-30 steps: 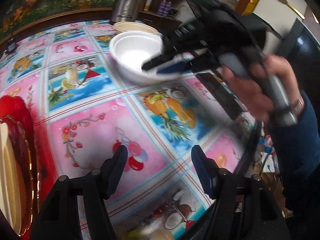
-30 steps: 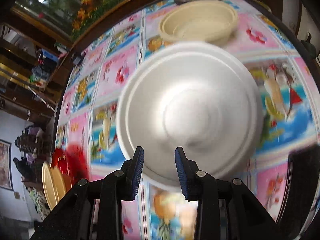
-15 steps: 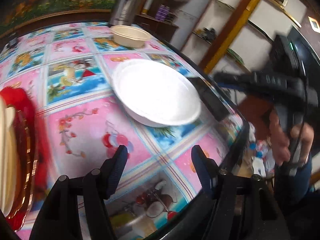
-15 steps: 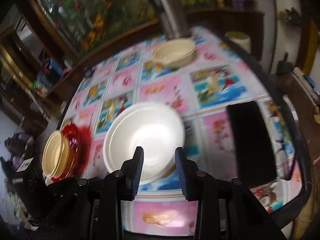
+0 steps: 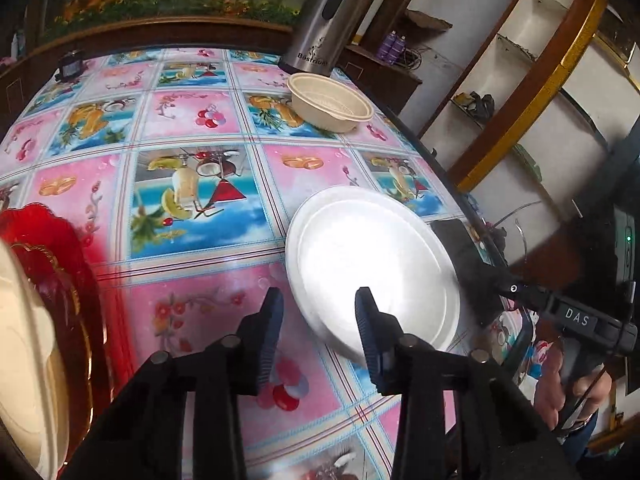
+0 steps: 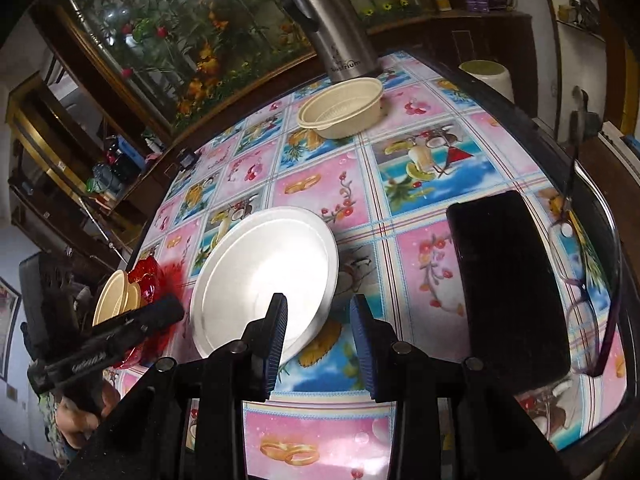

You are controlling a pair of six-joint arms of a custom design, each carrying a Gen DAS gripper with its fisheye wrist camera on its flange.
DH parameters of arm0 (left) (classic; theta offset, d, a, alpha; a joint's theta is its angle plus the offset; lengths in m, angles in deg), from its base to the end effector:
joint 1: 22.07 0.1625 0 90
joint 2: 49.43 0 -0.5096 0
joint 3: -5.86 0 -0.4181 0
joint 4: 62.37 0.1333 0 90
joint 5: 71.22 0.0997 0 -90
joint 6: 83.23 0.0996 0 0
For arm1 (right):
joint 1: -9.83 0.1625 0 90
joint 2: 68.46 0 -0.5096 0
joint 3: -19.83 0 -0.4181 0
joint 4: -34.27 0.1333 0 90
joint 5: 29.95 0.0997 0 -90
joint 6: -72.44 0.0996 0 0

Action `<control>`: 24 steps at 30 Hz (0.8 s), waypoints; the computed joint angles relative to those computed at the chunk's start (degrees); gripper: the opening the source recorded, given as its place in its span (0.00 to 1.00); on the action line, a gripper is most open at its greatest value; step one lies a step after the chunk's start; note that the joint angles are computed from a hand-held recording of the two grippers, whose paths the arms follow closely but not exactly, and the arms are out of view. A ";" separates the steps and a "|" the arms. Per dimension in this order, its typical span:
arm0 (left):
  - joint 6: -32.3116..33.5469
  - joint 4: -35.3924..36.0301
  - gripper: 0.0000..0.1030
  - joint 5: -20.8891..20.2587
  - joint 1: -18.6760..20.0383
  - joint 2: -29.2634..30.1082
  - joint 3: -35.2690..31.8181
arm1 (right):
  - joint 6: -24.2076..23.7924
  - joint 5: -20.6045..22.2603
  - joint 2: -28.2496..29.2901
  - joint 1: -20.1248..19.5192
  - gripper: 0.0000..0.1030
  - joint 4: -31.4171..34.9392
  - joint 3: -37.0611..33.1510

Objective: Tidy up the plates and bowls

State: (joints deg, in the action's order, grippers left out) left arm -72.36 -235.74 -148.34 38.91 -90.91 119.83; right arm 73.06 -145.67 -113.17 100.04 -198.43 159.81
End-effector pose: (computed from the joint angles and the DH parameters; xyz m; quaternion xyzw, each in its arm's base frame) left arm -0.1666 -0.6209 0.0248 0.3274 0.9335 -0.1106 0.0954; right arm 0.0918 -0.4570 0.1174 -0.0927 -0.8923 0.3936 0.2009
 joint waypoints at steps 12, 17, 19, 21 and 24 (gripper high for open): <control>2.00 -2.90 0.16 6.07 -2.01 3.66 -0.16 | -0.49 3.35 1.48 -2.83 0.14 1.96 -1.28; 2.89 -4.87 0.16 6.72 -2.47 2.69 1.51 | 0.00 3.58 1.73 -1.84 0.13 -0.30 -0.34; 2.84 -5.12 0.16 6.45 -2.40 2.13 2.13 | 0.06 3.55 1.85 -1.20 0.14 -1.13 -0.21; 2.94 -5.77 0.16 6.53 -2.44 1.65 2.78 | -0.08 2.93 2.21 -0.42 0.14 -1.57 -0.37; 2.96 -6.44 0.16 6.69 -2.41 0.71 3.70 | 0.17 2.82 2.60 0.16 0.14 -1.26 -0.59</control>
